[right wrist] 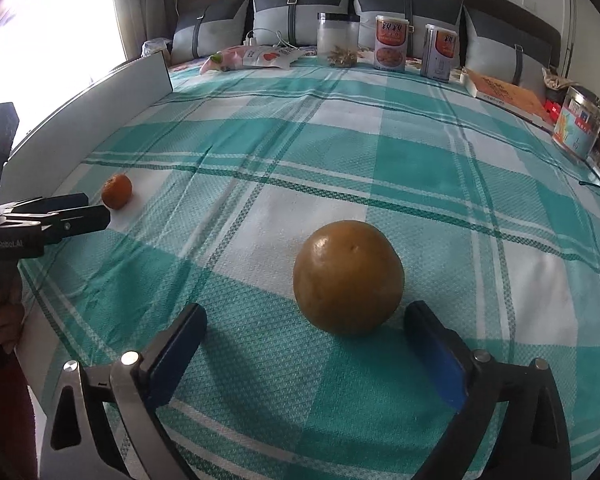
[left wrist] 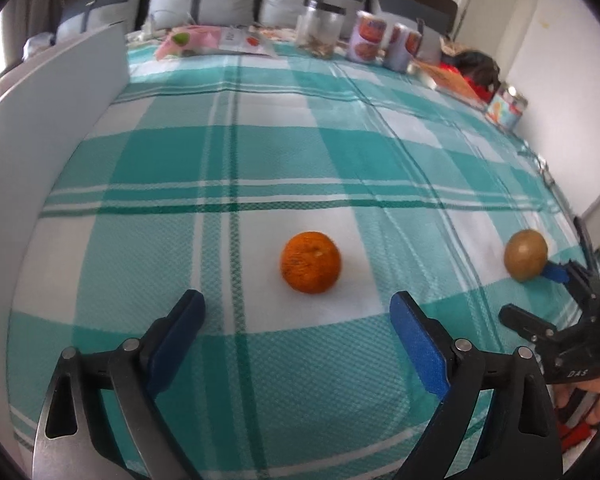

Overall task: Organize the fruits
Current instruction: 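Close the left tool on the tangerine while the right tool grasps the brown round fruit, then carry both fruits over the white box and open both tools to drop them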

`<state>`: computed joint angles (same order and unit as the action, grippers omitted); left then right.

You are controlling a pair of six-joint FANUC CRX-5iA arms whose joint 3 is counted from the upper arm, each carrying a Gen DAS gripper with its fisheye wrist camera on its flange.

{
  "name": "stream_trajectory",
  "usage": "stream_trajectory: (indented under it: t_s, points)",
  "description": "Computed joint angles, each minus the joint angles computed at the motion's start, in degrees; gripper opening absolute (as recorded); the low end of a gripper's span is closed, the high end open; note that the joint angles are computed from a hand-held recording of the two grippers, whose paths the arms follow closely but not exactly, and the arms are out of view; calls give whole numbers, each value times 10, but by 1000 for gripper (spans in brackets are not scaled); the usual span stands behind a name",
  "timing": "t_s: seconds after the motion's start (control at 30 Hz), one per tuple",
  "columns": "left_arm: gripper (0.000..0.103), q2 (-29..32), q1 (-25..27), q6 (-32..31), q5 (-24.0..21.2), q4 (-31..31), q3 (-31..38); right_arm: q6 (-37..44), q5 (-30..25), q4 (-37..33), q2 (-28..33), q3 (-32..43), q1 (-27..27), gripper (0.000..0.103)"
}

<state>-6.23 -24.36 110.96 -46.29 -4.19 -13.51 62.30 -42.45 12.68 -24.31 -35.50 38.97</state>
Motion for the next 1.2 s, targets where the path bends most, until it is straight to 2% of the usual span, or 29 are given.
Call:
stream_trajectory:
  t_s: [0.03,0.07,0.13,0.17,0.2,0.23,0.33,0.5,0.53,0.57,0.63,0.73,0.87,0.93,1.0,1.1,1.2]
  points:
    - [88,6,-8,5,-7,-15,10,10,1,-11,0,3,-4,100]
    - [70,16,-13,1,-12,-19,22,20,3,-24,-1,6,-8,101]
    - [58,31,-25,19,-25,-45,43,79,13,-93,-8,19,-36,101]
    - [42,33,-23,19,-24,-45,44,126,15,-149,-12,30,-60,101]
    - [33,35,-21,20,-23,-43,47,169,12,-209,-16,42,-90,101]
    - [30,34,-15,13,-18,-29,43,183,8,-240,-21,47,-109,101]
    - [29,15,-4,-2,2,0,21,156,-10,-247,-23,54,-130,99]
    - [29,-23,4,-34,-8,43,-3,106,-33,-161,15,79,-92,80]
    - [29,-33,7,-40,-11,52,-7,108,-42,-156,29,89,-90,71]
    - [29,-48,13,-49,-17,66,-12,107,-59,-146,48,102,-85,52]
    - [29,-84,31,-71,-21,99,-26,65,-65,-87,58,97,-58,49]
    - [29,-152,74,-106,-31,147,-45,108,-88,-146,61,135,-59,49]
    - [29,-222,183,-156,-82,193,-49,175,-125,-256,94,230,-47,49]
    - [29,-239,268,-180,-123,212,-45,203,-138,-305,123,291,-30,49]
    - [29,-241,345,-195,-156,210,-42,228,-150,-343,160,358,-5,49]
    - [29,-230,430,-198,-184,194,-49,253,-173,-374,228,464,42,49]
    - [29,-204,489,-180,-204,178,-62,259,-216,-359,314,579,96,49]
